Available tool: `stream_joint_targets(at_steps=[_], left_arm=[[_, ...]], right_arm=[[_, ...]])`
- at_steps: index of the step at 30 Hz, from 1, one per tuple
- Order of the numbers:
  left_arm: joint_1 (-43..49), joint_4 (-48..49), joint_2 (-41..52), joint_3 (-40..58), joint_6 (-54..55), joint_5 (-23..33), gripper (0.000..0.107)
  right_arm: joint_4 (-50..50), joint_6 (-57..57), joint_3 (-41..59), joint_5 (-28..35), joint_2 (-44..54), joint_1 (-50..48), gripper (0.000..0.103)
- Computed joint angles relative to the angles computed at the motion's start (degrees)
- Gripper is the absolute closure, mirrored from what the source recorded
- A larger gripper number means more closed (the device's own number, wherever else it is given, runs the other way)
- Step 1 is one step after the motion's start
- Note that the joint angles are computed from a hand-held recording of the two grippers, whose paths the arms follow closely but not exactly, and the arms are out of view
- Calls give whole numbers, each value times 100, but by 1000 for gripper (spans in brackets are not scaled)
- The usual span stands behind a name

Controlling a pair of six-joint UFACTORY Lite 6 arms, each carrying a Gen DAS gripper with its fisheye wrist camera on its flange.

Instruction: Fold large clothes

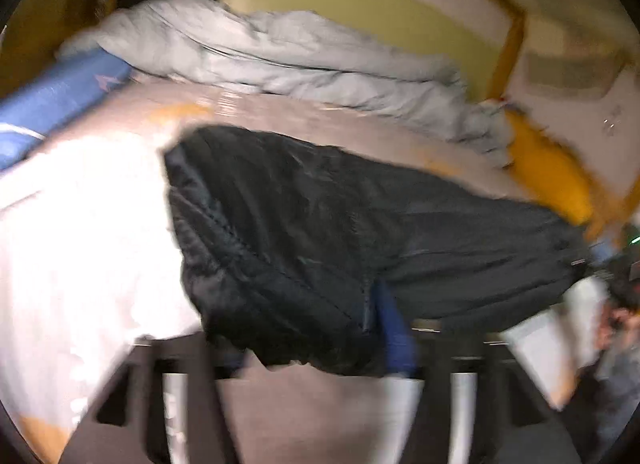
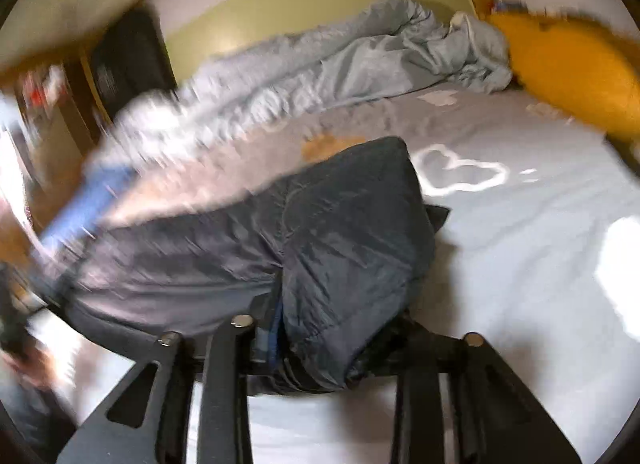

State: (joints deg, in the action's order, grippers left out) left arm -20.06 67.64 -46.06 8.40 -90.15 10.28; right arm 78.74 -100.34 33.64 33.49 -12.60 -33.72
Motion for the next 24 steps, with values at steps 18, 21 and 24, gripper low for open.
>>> stream_joint_targets(at_steps=[18,21,24], left_arm=[[-4084,911,114,1471,-1514,3944,20],[-4284,1190,659,2030,-1707,3948,19],[-4044,1459,1225,2568,-1706,3714,16]], right_arm=[[461,156,-745,452,-2511,-408,1],[17,601,-843,182,-2995,169,1],[-801,1604,-790,-186,-3377,847,1]])
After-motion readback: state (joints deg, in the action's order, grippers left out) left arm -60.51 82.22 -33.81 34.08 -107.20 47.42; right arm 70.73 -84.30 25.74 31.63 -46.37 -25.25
